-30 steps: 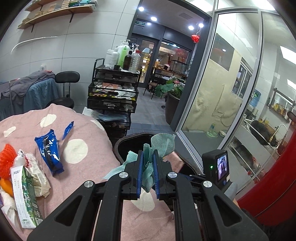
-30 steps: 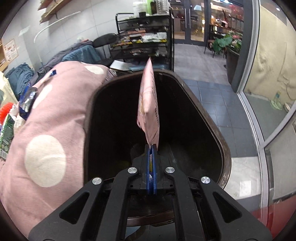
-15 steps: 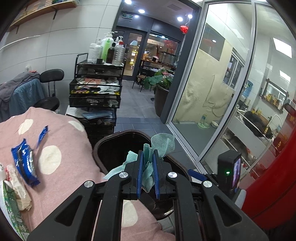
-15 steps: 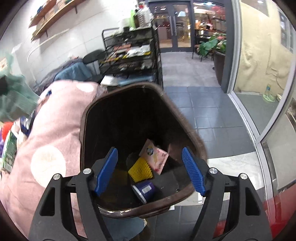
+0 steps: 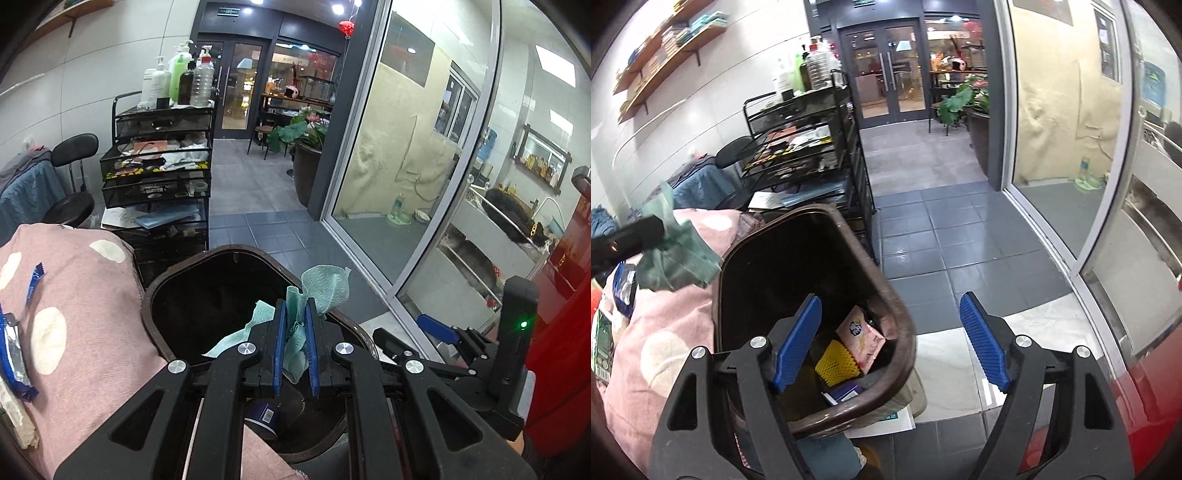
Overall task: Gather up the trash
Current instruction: 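Carry both items over the brown bin and open both tools to drop them, then move both tools back over the table toward the milk carton and blue wrapper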
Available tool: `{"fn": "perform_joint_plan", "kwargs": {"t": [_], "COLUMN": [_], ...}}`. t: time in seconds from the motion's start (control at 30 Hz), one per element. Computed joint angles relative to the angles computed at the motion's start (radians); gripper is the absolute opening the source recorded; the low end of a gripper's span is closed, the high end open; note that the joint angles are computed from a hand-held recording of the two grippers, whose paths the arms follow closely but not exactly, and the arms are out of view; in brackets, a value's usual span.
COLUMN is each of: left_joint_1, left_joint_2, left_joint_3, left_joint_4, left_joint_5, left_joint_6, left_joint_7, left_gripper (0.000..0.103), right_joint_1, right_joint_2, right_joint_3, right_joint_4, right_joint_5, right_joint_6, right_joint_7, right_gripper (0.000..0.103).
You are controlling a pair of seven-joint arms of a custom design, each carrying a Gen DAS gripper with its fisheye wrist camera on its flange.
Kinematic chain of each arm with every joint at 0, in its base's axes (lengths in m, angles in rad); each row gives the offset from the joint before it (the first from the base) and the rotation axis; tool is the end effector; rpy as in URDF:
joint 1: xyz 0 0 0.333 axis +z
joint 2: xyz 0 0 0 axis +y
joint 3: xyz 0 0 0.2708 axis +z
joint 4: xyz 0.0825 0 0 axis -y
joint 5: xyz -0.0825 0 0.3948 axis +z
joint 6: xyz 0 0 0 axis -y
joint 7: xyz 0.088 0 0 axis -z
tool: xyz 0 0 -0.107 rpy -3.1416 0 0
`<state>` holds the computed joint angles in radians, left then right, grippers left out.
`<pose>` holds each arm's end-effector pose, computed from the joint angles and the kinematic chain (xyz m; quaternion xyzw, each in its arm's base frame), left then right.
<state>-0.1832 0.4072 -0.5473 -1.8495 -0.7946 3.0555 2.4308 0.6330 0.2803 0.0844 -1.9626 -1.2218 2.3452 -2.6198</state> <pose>0.5497 -0.3759 0.3567 -0.3820 0.8120 -0.4330 0.0850 0.4765 0.3955 0.2997 -0.4562 0.7828 -0.3158 0.2817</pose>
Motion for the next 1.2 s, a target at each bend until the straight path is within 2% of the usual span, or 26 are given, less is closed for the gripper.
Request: {"fn": "perform_joint_plan", "kwargs": {"t": [0.13, 0.37, 0.47, 0.53, 0.6, 0.63, 0.67, 0.73, 0.8, 0.97, 1.07, 1.2], "left_joint_1": [-0.065, -0.131, -0.149, -0.142, -0.12, -0.113, -0.115, -0.119, -0.087, 0.043, 0.164, 0.439], "left_joint_2": [0.027, 0.068, 0.073, 0.068, 0.058, 0.05, 0.043, 0.031, 0.015, -0.032, -0.062, -0.072], "left_joint_3": [0.07, 0.141, 0.169, 0.163, 0.14, 0.133, 0.138, 0.145, 0.112, -0.024, -0.158, -0.443], "left_joint_4": [0.03, 0.065, 0.071, 0.055, 0.031, 0.019, 0.009, -0.006, -0.032, -0.097, -0.154, -0.243], "left_joint_5": [0.09, 0.241, 0.297, 0.314, 0.317, 0.321, 0.331, 0.351, 0.344, 0.274, 0.217, 0.192], "left_joint_6": [-0.021, -0.051, -0.064, -0.042, -0.01, 0.002, 0.01, 0.027, 0.053, 0.096, 0.154, 0.236], "left_joint_7": [-0.085, -0.224, -0.289, -0.305, -0.3, -0.301, -0.308, -0.322, -0.312, -0.228, -0.147, -0.077], "left_gripper": [0.011, 0.012, 0.035, 0.066, 0.078, 0.08, 0.081, 0.091, 0.094, 0.098, 0.098, 0.098], "right_joint_1": [-0.006, -0.024, -0.029, -0.03, -0.028, -0.026, -0.025, -0.023, -0.021, -0.018, -0.014, -0.005], "right_joint_2": [-0.028, -0.05, -0.052, -0.055, -0.054, -0.052, -0.052, -0.052, -0.051, -0.053, -0.049, -0.036], "right_joint_3": [0.001, 0.012, 0.015, 0.016, 0.018, 0.02, 0.02, 0.021, 0.022, 0.023, 0.025, 0.025], "right_joint_4": [-0.039, -0.07, -0.073, -0.077, -0.074, -0.071, -0.07, -0.07, -0.066, -0.062, -0.05, -0.024], "right_joint_5": [0.002, 0.014, 0.015, 0.015, 0.012, 0.01, 0.006, -0.003, -0.006, -0.026, -0.04, -0.058], "right_joint_6": [-0.013, -0.021, -0.018, -0.017, -0.025, -0.03, -0.029, -0.027, -0.03, -0.018, -0.011, 0.004], "right_joint_7": [0.027, 0.043, 0.049, 0.054, 0.059, 0.062, 0.065, 0.072, 0.073, 0.08, 0.076, 0.061], "right_gripper": [0.077, 0.08, 0.082, 0.082, 0.084, 0.085, 0.087, 0.088, 0.09, 0.092, 0.093, 0.094]}}
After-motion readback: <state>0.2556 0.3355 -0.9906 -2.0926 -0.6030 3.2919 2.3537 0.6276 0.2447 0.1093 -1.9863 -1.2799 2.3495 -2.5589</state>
